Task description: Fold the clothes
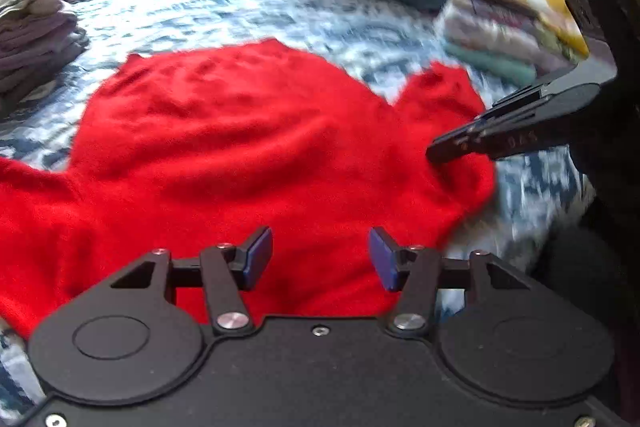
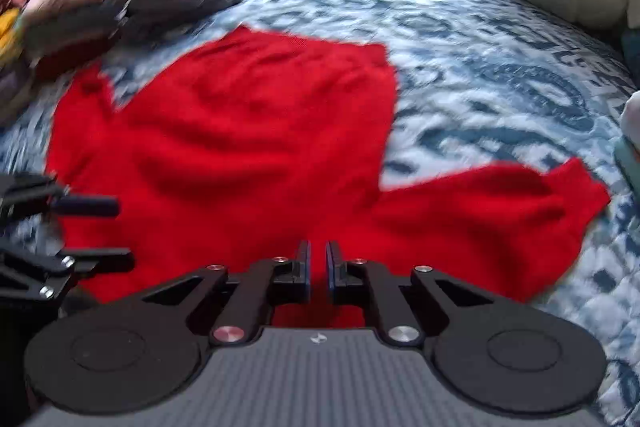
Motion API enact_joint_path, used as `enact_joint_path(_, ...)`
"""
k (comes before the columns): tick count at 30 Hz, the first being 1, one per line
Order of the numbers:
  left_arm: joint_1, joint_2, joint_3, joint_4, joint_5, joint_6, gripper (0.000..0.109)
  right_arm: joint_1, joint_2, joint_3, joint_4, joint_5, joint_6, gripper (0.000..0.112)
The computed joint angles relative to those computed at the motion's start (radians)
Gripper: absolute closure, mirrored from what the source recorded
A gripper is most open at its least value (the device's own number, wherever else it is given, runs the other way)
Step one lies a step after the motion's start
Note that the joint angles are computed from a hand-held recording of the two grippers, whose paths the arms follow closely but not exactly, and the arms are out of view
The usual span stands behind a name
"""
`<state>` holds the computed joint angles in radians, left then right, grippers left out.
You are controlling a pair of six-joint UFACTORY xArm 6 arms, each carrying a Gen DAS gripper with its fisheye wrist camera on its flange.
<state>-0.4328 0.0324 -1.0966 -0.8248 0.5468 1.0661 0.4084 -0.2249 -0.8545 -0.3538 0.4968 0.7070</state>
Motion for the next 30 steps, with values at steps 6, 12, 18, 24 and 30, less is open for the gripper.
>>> enact_joint_path(6, -0.044, -0.066, 0.103, 0.015, -0.122, 0.06, 0.056, 0.064, -0.07, 0.103, -0.191, 0.006, 0.211, 0.103)
enact_joint_path(12, -0.046, -0.037, 0.1, 0.112, -0.141, -0.054, 0.056, 0.1, -0.097, 0.119, -0.301, 0.0, 0.356, 0.099)
enact_joint_path(18, -0.002, -0.076, 0.095, 0.099, -0.134, -0.082, 0.055, 0.082, -0.14, 0.168, -0.228, -0.021, 0.46, 0.098)
enact_joint_path(24, 0.075, -0.05, 0.045, 0.169, -0.149, -0.256, 0.052, 0.1, -0.147, 0.132, -0.238, -0.025, 0.526, 0.08)
enact_joint_path(30, 0.109, 0.005, 0.032, 0.303, -0.107, -0.37, 0.034, 0.091, -0.052, 0.069, -0.183, -0.012, 0.445, 0.079)
